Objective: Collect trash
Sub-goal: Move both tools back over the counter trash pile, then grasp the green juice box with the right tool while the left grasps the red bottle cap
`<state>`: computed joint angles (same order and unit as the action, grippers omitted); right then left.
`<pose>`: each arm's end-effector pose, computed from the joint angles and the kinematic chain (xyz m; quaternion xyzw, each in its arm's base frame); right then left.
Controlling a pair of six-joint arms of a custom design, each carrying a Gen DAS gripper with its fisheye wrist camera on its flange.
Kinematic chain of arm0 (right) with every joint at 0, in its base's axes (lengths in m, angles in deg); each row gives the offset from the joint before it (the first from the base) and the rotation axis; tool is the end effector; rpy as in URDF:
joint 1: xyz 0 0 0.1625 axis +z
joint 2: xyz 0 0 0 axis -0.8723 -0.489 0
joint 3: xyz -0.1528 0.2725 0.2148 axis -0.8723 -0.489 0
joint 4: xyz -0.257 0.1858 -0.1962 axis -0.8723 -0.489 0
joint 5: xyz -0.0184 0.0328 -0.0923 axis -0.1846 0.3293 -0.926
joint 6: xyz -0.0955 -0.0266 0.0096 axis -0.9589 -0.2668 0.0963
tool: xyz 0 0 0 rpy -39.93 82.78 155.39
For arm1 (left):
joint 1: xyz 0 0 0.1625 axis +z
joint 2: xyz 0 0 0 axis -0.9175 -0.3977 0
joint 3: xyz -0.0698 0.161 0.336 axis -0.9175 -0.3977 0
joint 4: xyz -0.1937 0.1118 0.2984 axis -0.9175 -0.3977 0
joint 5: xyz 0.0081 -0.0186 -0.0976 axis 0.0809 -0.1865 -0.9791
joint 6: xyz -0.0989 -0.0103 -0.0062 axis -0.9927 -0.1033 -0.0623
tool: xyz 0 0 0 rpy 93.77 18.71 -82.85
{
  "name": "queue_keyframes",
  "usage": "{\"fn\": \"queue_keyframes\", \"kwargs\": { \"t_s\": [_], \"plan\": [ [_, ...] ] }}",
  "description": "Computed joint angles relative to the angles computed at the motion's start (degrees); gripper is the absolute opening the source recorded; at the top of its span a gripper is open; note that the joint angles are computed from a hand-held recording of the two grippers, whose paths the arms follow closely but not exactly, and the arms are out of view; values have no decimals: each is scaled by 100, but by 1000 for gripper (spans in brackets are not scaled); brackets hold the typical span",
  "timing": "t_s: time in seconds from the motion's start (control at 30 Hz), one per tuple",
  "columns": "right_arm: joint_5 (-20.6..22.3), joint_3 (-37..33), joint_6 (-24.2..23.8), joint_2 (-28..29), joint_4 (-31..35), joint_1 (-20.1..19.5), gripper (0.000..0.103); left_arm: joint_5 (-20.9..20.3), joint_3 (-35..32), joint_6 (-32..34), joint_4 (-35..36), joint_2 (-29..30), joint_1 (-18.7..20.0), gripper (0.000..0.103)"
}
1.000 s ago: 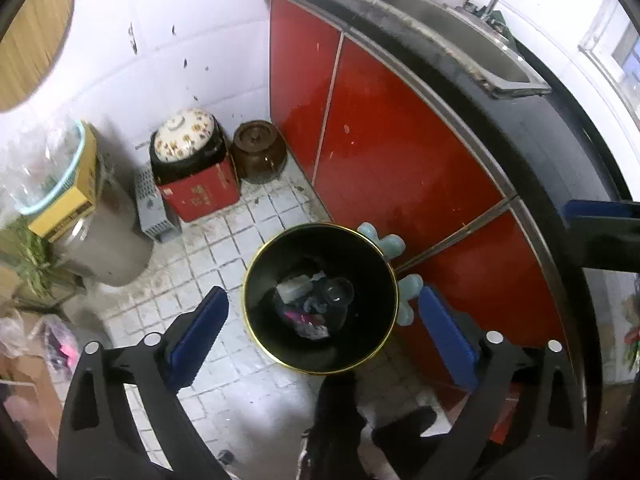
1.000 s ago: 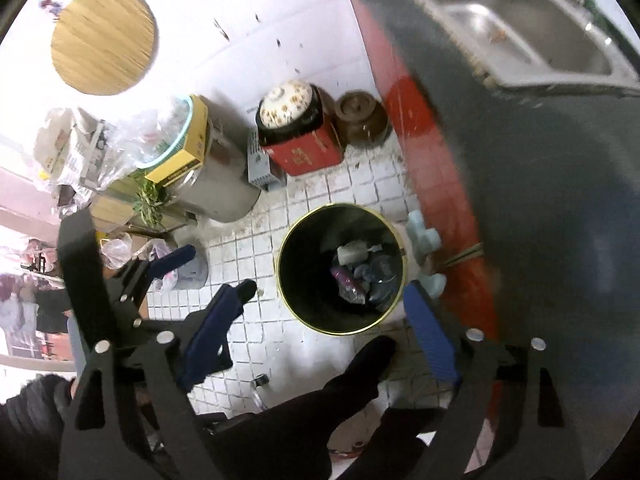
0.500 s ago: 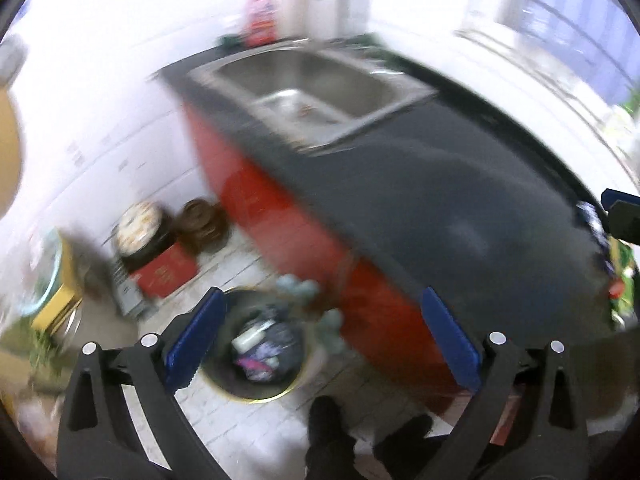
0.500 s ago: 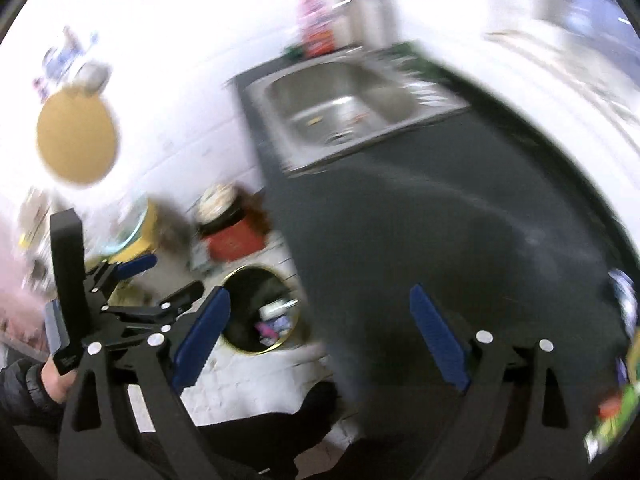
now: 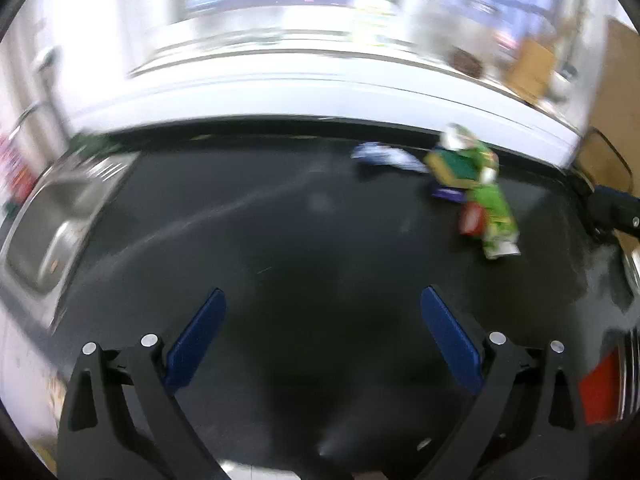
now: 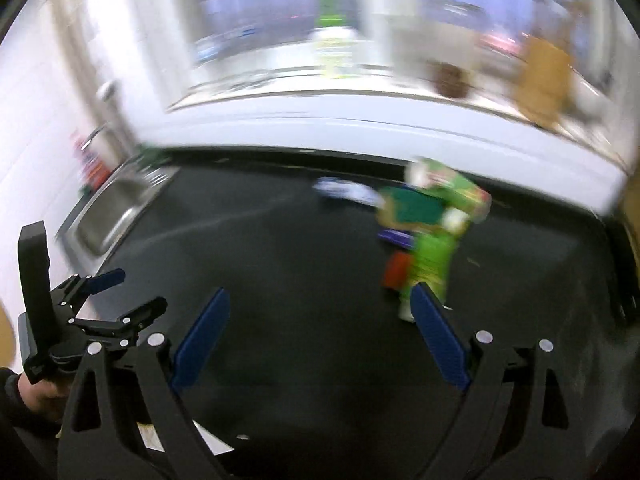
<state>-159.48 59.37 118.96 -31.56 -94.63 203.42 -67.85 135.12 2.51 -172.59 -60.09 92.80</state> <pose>0.3620 -0.2103 0.1420 0.0572 -0.8863 0.3431 0.3057 -0.1144 -0.2763 0.3023 0.3047 0.8884 -0.2202 0.2636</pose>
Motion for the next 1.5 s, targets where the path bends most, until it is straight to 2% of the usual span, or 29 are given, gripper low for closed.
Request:
{"fn": "queue_keyframes", "kwargs": {
  "t_s": [0.07,0.13,0.27,0.4,0.6,0.67,0.8,0.83,0.9,1.07,1.2,1.27,1.43,1.5],
  "plan": [
    [-144,343,509,-500,391,-41,88,-202,115,312,-790,591,-25,95],
    [-193,518,857,-735,640,-34,88,-317,174,408,-1192,969,-101,95],
    [-189,874,835,-1120,530,-225,88,-490,179,657,-2019,1730,-35,95],
    [-142,1102,179,-1146,-254,-612,88,-602,158,963,-2792,2472,153,95],
    [344,1370,-1238,-781,-1925,-1814,72,-746,188,1589,-4170,3694,397,95],
    [701,1425,-1688,-662,-2370,-2311,64,-817,115,1793,-4529,4154,510,95],
    [1255,1441,-2228,-557,-2660,-3044,48,-1020,-121,1993,-4969,4963,726,95],
    [1395,1427,-2330,-554,-2659,-3195,47,-1065,-165,2013,-5028,5082,756,95],
    [1520,1378,-2537,-522,-2636,-3362,47,-1180,-247,2086,-5162,5303,827,95],
    [1946,1319,-2906,-488,-2497,-3806,32,-1333,-467,2260,-5389,5878,931,94],
    [2278,1304,-3128,-540,-2434,-4030,10,-1518,-674,2327,-5331,6120,1079,78],
    [2330,1283,-3195,-568,-2402,-4074,7,-1578,-752,2334,-5265,6165,1120,66],
    [2454,1271,-3266,-706,-2415,-4136,6,-1674,-865,2427,-5144,6229,1212,20],
    [2380,1287,-3276,-766,-2424,-4110,6,-1663,-857,2451,-5151,6216,1197,16]
  ]
}}
